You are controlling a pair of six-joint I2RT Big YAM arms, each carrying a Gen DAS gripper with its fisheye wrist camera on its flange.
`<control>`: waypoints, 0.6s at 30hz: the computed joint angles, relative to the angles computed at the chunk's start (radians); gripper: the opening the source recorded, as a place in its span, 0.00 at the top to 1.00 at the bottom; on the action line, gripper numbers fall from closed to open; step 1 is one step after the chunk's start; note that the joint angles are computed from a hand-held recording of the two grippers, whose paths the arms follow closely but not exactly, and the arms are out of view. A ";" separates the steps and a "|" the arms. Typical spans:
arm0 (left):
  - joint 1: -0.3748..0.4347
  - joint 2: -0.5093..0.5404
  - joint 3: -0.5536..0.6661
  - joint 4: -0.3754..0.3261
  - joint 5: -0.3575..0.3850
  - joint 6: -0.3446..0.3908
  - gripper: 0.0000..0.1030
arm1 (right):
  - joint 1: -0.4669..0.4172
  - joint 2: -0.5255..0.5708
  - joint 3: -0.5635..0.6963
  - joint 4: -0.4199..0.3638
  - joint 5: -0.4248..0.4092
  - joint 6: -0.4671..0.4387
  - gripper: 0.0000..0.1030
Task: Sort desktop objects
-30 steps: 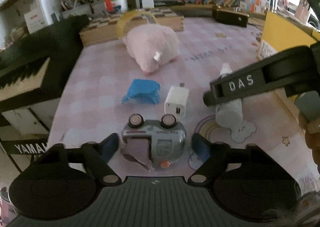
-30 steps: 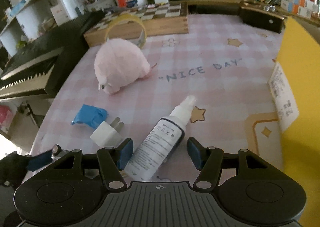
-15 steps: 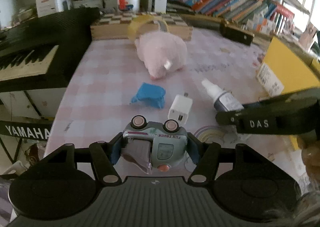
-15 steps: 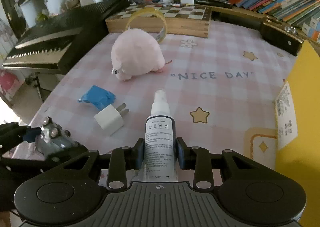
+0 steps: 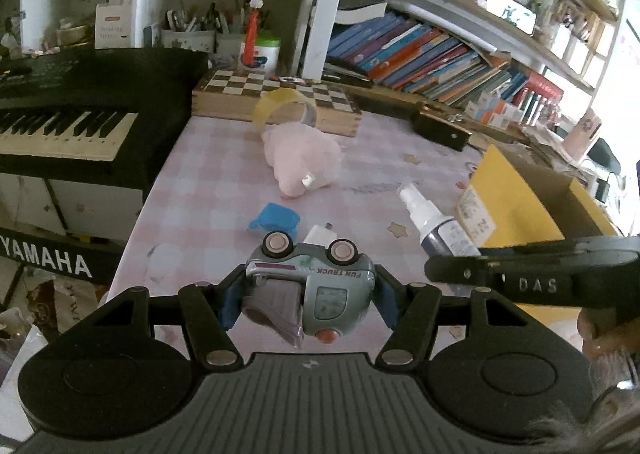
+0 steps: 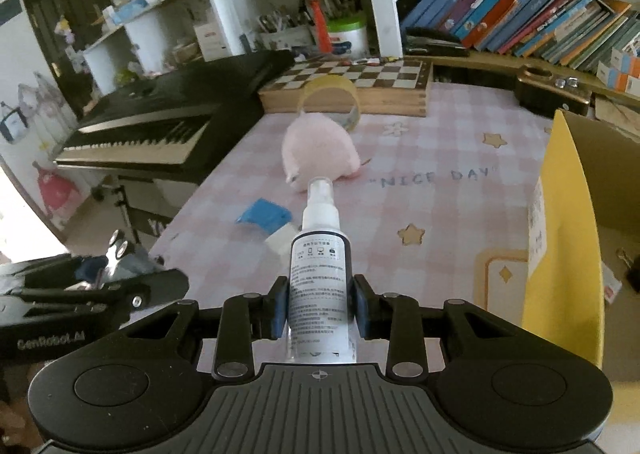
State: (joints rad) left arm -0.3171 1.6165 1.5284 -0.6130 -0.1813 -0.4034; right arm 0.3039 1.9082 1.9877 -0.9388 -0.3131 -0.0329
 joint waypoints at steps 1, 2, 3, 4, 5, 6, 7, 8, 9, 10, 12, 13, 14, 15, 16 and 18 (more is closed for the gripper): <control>-0.004 -0.013 -0.013 0.005 -0.002 -0.001 0.40 | 0.000 -0.015 -0.020 0.003 -0.001 0.002 0.68; -0.007 -0.024 -0.025 0.008 -0.004 -0.004 0.40 | 0.001 -0.030 -0.040 0.004 -0.001 0.006 0.68; -0.009 -0.035 -0.037 0.012 -0.005 -0.007 0.40 | 0.002 -0.044 -0.061 0.005 -0.001 0.013 0.68; -0.013 -0.048 -0.049 0.015 -0.004 -0.012 0.41 | 0.002 -0.058 -0.080 0.007 0.000 0.021 0.68; -0.016 -0.060 -0.061 0.019 -0.004 -0.015 0.40 | 0.003 -0.072 -0.099 0.009 0.001 0.028 0.68; -0.019 -0.070 -0.071 0.022 -0.003 -0.017 0.40 | 0.003 -0.087 -0.117 0.012 0.002 0.034 0.68; -0.023 -0.083 -0.084 0.026 -0.003 -0.019 0.41 | 0.004 -0.102 -0.136 0.017 0.002 0.039 0.68; -0.027 -0.097 -0.097 0.030 -0.002 -0.021 0.40 | 0.005 -0.117 -0.154 0.022 0.002 0.043 0.68; -0.031 -0.110 -0.109 0.033 -0.001 -0.024 0.40 | 0.006 -0.133 -0.173 0.026 0.002 0.049 0.68; -0.034 -0.124 -0.123 0.037 0.000 -0.026 0.41 | 0.007 -0.147 -0.189 0.029 0.001 0.054 0.68; -0.042 -0.153 -0.150 0.045 0.003 -0.031 0.40 | 0.010 -0.178 -0.227 0.038 0.004 0.064 0.68; -0.047 -0.169 -0.165 0.048 0.002 -0.033 0.40 | 0.011 -0.194 -0.247 0.042 0.007 0.068 0.68; -0.052 -0.182 -0.177 0.051 0.001 -0.034 0.41 | 0.012 -0.210 -0.267 0.046 0.009 0.073 0.68; -0.056 -0.194 -0.189 0.052 -0.001 -0.034 0.41 | 0.015 -0.226 -0.287 0.050 0.013 0.079 0.68; -0.061 -0.207 -0.202 0.053 -0.002 -0.036 0.41 | 0.016 -0.240 -0.306 0.053 0.015 0.085 0.68; -0.070 -0.229 -0.223 0.049 -0.005 -0.042 0.41 | 0.018 -0.269 -0.341 0.057 0.019 0.098 0.68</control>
